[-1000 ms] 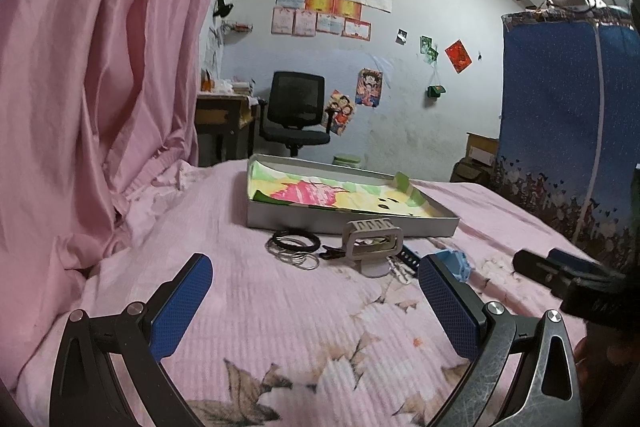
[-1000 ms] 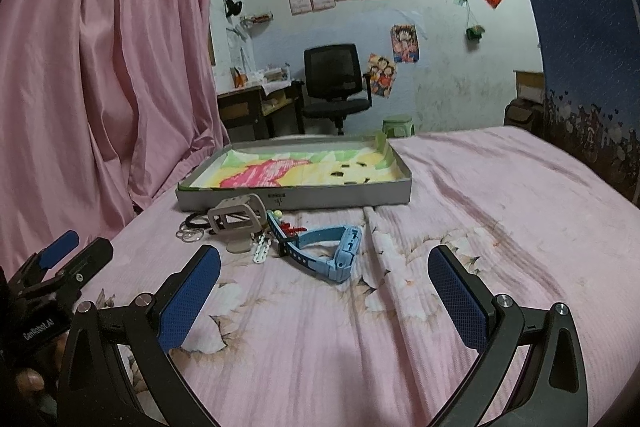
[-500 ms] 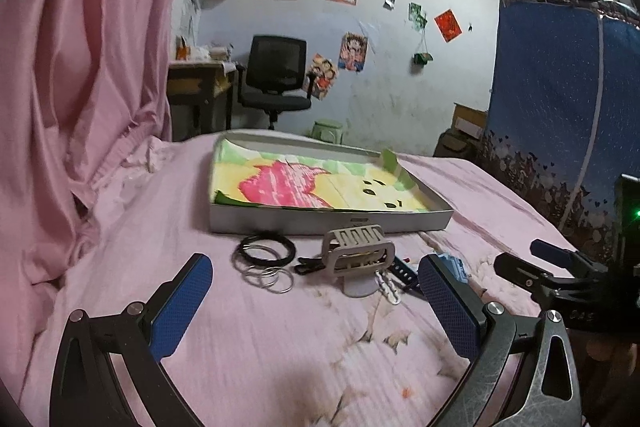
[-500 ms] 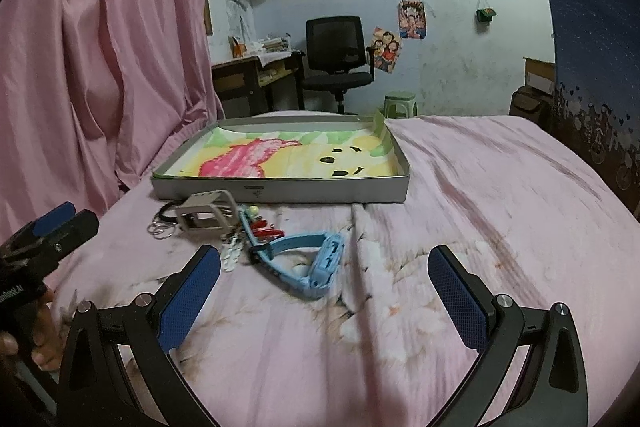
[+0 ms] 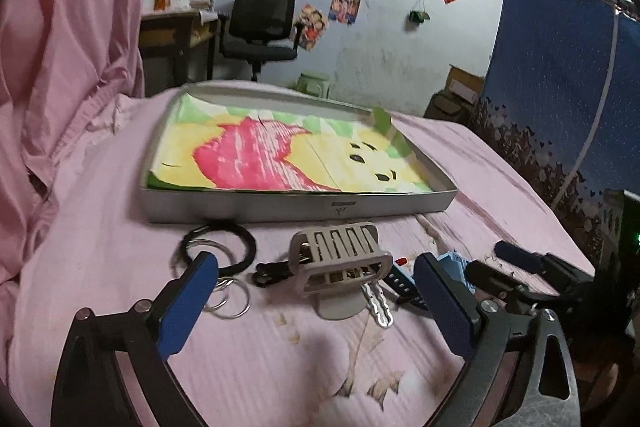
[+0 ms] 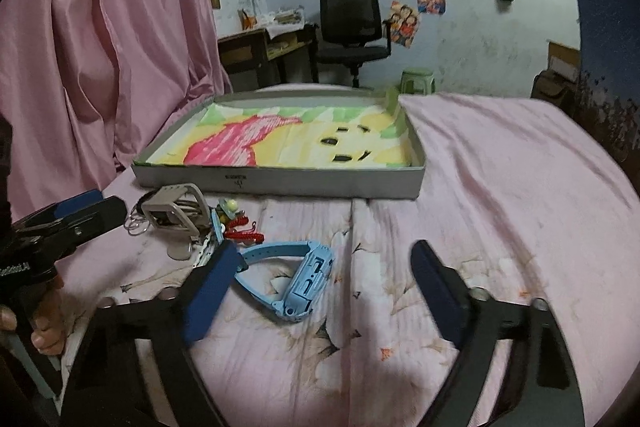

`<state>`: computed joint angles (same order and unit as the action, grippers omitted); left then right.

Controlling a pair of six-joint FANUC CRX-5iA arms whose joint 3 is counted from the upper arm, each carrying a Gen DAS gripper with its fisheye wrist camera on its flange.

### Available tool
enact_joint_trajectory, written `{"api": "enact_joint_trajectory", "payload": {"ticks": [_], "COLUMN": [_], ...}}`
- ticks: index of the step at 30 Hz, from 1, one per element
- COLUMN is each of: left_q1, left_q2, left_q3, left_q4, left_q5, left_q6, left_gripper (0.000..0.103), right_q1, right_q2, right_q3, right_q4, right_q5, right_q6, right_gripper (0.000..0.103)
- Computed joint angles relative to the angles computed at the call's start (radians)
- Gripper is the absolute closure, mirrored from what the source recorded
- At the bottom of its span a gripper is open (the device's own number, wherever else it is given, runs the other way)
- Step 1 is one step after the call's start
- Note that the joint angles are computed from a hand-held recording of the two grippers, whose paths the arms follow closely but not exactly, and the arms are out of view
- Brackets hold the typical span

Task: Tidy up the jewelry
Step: 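Grasp the blue smartwatch with the right tool while the left tool grasps the grey clip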

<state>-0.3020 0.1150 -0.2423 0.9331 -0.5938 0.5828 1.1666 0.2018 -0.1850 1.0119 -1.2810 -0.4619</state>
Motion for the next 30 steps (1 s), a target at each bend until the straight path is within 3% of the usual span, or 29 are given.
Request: {"api": "enact_joint_trajectory", "payload": {"ticks": [6,12,17,19,27,30], "left_q1": [0.006,0.002,0.003,0.001,0.002,0.004], "left_q2": [0.082,0.141,0.151,0.15,0.131,0.117], "left_q3": [0.142,0.243,0.251,0.248,0.19,0.153], "left_q4": [-0.162,-0.266,-0.258,-0.258,-0.184,-0.135], "left_q5": [-0.121,-0.218,-0.237,-0.23,-0.184,-0.163], "left_q6": [0.181,0.304,0.305,0.302,0.235,0.191], "left_gripper": [0.017,0.025,0.037,0.037,0.037,0.037], "right_q1": [-0.041,-0.059,-0.078,-0.085,-0.106,-0.103], "right_q2": [-0.004,0.005,0.003,-0.001,0.012,0.017], "right_q3": [-0.01,-0.001,-0.008,-0.019,0.001,0.005], "right_q4": [-0.045,-0.087,-0.116,-0.115,-0.148,-0.146], "right_q5": [0.102,0.139,0.19,0.212,0.26,0.254], "right_q6": [0.017,0.029,0.028,0.011,0.04,0.034], "right_gripper": [0.05,0.052,0.059,0.066,0.075,0.087]}}
